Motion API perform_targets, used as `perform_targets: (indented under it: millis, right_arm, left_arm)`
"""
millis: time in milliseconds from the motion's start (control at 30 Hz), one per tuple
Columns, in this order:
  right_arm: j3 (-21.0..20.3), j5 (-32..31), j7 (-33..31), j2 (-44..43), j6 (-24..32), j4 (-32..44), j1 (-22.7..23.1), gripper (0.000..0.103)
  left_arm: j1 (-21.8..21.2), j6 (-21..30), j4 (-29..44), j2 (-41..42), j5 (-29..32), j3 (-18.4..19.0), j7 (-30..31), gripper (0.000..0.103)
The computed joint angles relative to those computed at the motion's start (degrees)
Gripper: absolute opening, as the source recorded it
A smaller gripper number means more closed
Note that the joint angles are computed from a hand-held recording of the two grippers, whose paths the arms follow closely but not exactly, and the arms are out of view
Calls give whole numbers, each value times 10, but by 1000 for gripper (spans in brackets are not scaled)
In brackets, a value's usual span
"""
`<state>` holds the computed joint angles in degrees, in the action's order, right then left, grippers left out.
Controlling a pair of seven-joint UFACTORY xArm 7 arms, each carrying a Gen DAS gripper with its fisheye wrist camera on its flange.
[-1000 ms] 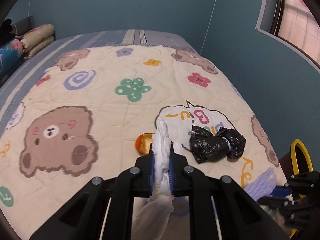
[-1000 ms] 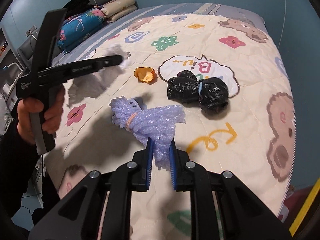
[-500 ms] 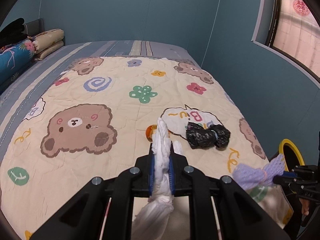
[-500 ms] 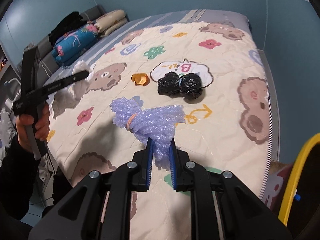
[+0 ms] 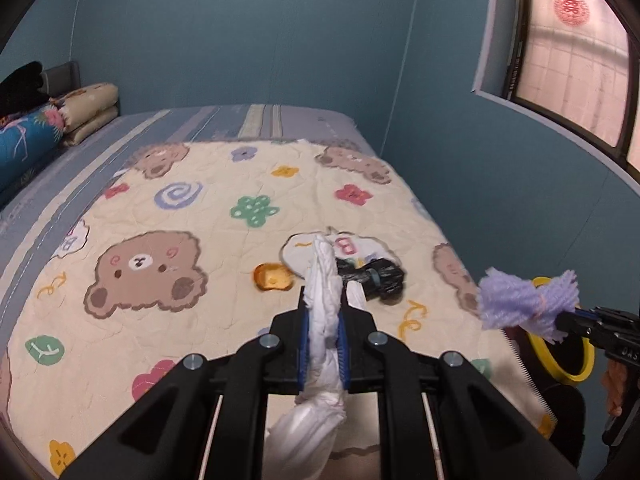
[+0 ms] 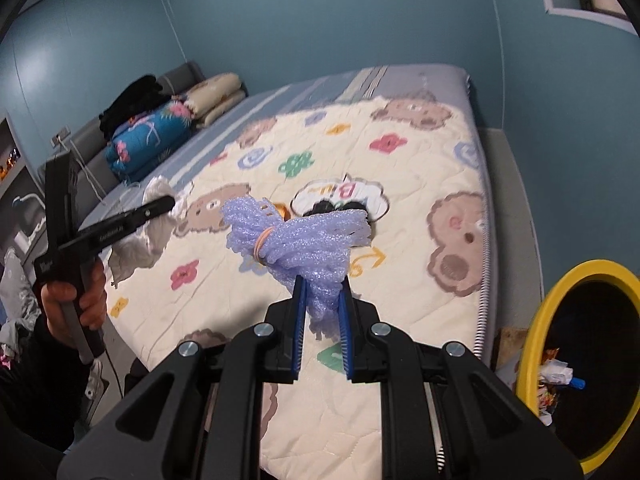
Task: Collect trash
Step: 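Carry the white bag and purple foam net over the yellow-rimmed bin with both tools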
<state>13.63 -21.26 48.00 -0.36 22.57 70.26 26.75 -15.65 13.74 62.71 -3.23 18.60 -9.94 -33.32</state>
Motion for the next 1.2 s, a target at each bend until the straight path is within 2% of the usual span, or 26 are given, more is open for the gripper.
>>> perform_targets:
  millis: [200,567,967,1200]
  right_arm:
    - [3,-37,43,-54,-9,-40,-23,15]
    - [38,-49,86,-169,-13,-129,-113,15]
    - [40,2,79,-295,-19,-243,-198,15]
    - [31,40,76,-359,-23,-309,-239,15]
  left_arm:
    - [-18,5,32,2,28,-19,-23,11]
    - [-96,18,142,76,20,-29,27,11]
    - [-201,51,300,194,19,-7,91,11]
    - [-241,94,429,290,-36,-14,171,11]
